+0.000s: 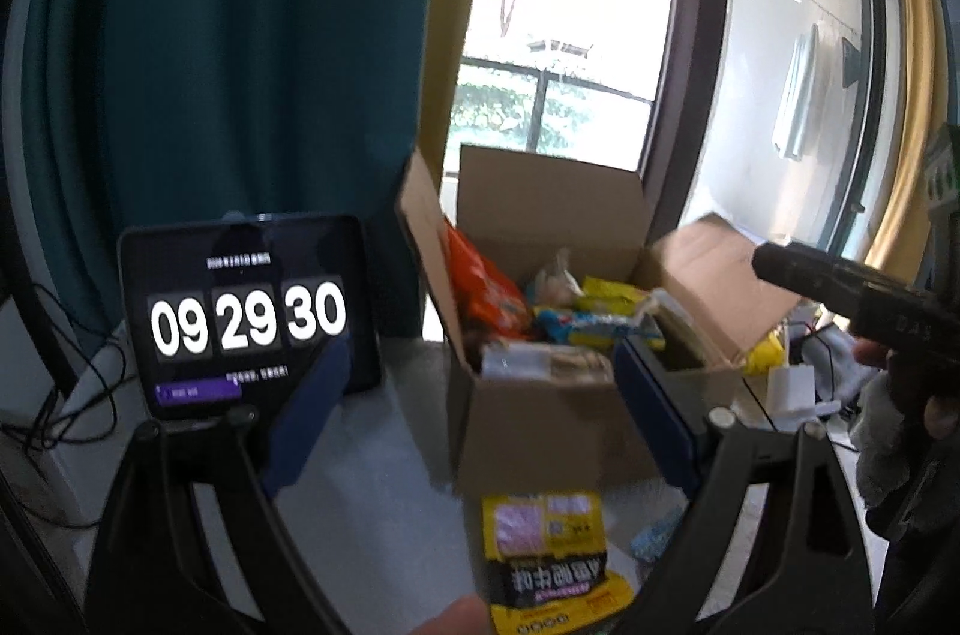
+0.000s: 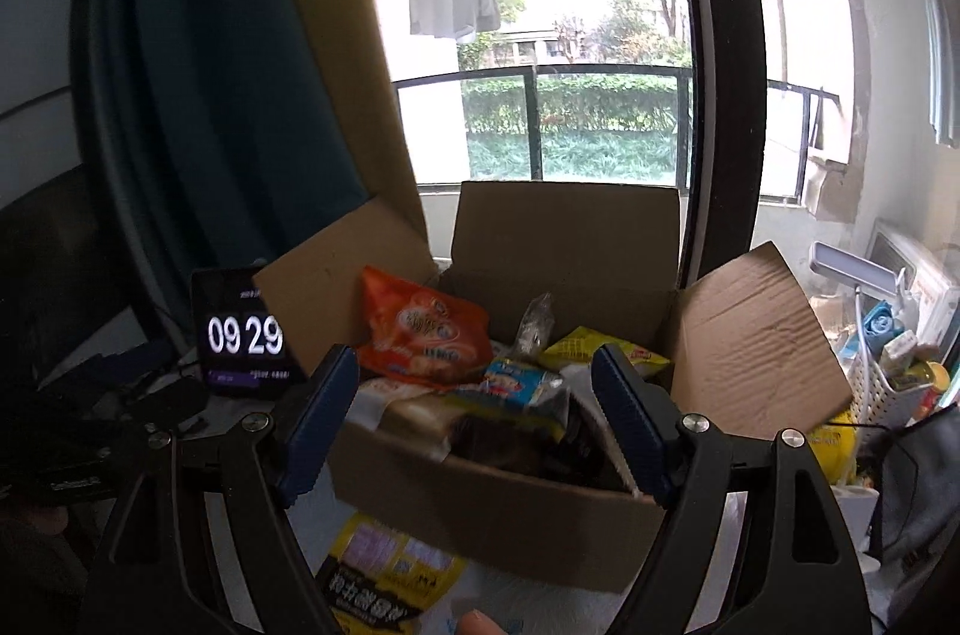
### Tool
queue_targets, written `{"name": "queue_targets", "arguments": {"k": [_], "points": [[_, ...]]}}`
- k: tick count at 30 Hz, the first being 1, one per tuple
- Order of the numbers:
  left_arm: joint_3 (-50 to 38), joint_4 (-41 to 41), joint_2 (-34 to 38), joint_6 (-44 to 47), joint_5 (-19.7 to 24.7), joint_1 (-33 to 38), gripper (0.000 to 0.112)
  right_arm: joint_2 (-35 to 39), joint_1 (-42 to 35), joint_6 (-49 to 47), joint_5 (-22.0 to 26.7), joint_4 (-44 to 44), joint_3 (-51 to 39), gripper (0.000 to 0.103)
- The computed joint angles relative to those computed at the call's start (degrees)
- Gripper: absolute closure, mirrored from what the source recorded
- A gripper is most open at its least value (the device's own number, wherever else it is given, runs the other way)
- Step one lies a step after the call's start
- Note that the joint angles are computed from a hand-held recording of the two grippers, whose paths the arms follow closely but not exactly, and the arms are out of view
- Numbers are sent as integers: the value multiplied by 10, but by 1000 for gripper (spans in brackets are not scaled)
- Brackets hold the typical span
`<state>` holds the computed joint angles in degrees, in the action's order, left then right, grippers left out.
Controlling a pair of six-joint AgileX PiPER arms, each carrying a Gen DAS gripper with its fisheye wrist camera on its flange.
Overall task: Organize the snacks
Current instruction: 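Move both grippers back from the box to the remaining snacks on the table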
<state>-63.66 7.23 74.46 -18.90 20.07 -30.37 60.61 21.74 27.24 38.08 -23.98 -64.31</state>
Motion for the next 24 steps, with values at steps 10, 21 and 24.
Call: {"name": "queue_targets", "arguments": {"k": [10,21,24], "points": [[77,78,-32,-94,22,-61,21,-95,84,102,44,-70,112,20],[127,0,25,-46,1,-87,21,-121,-16,8,-33,86,279,25],[143,-40,38,-20,-4,-92,21,-104,-37,-25,-57,125,312,32]]}}
